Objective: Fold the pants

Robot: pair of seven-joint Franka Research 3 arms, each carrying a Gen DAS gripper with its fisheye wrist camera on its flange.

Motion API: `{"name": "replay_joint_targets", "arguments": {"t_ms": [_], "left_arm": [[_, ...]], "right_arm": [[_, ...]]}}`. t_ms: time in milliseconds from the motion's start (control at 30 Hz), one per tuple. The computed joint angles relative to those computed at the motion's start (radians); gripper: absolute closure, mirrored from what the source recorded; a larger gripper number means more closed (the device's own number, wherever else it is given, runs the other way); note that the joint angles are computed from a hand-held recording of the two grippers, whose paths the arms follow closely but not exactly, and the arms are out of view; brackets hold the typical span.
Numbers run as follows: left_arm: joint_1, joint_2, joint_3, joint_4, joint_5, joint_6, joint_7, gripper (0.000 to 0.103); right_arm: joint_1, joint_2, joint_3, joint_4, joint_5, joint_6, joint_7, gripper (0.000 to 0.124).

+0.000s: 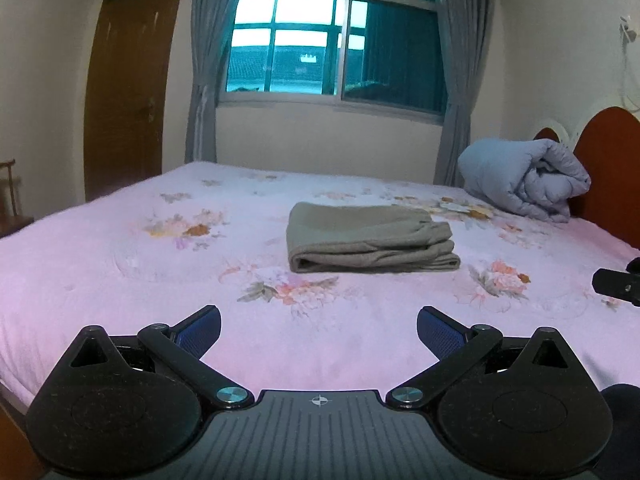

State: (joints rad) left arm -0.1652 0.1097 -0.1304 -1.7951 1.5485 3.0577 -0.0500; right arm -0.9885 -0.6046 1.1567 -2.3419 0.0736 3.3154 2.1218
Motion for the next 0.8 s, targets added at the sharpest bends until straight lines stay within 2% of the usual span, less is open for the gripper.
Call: {"name": "replay_joint_targets", "arguments": {"t_ms": [800], "left_arm": [[-0.001,0.009,-0.003,0.016,0.047,0.029,-0.017,0.0]], "right_arm": [[0.032,0.019,-0.021,0.008,-0.03,-0.021,-0.032,0.027]]}}
